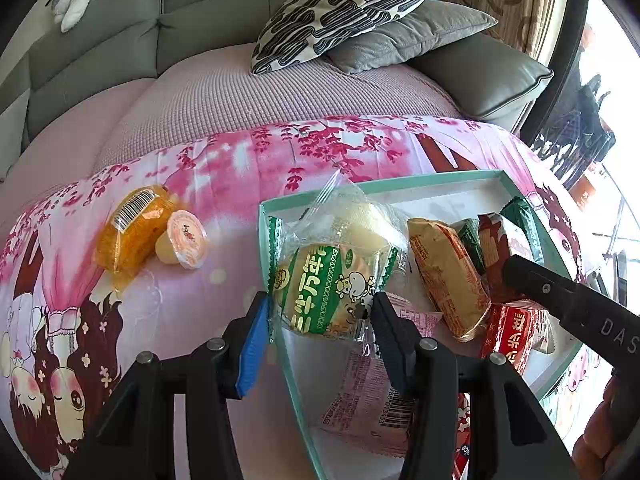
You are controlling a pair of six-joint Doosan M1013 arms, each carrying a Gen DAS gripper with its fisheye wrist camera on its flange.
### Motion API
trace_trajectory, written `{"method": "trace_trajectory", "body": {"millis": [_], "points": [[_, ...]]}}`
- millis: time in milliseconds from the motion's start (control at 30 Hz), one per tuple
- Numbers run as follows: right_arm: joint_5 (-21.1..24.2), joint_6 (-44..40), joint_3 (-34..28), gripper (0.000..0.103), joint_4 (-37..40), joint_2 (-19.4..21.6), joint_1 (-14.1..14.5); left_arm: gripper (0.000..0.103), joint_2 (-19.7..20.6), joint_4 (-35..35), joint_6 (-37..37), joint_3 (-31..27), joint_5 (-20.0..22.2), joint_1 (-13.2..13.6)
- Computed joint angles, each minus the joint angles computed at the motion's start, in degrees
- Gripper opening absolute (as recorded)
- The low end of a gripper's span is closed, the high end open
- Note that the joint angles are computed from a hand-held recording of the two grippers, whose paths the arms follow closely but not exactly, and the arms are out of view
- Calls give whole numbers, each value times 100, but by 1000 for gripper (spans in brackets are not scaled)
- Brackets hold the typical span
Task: Organize snacks
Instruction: 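Lower the biscuit box into the tray with the right tool while the left releases the cake packet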
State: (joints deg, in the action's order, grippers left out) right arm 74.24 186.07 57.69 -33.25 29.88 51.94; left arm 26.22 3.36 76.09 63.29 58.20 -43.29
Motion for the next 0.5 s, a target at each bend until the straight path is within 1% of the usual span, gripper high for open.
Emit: {"method": "trace_trajectory", "body": {"millis": [67,167,267,333,367,467,500], "points": [[52,-63,-47,42,92,34,-17,53,33,15,30,-13,70,-22],[121,-136,-101,43,150,66,-27,53,36,144,11,10,60,-60],[192,-190,-148,43,181,91,-31,62,48,133,-41,1,103,-48],[207,-173,-149,46,225,93,-37,69,50,188,-113,3,135,-46],[231,-173,-154,51,264,97,-42,69,51,186,-128,2,146,-42],[277,-202,-169,53,310,106,-47,69,51,141,-108,-7,178,-30],[279,-211,-173,55,302,107,-44,69,53,145,-96,-16,197,-32]]}}
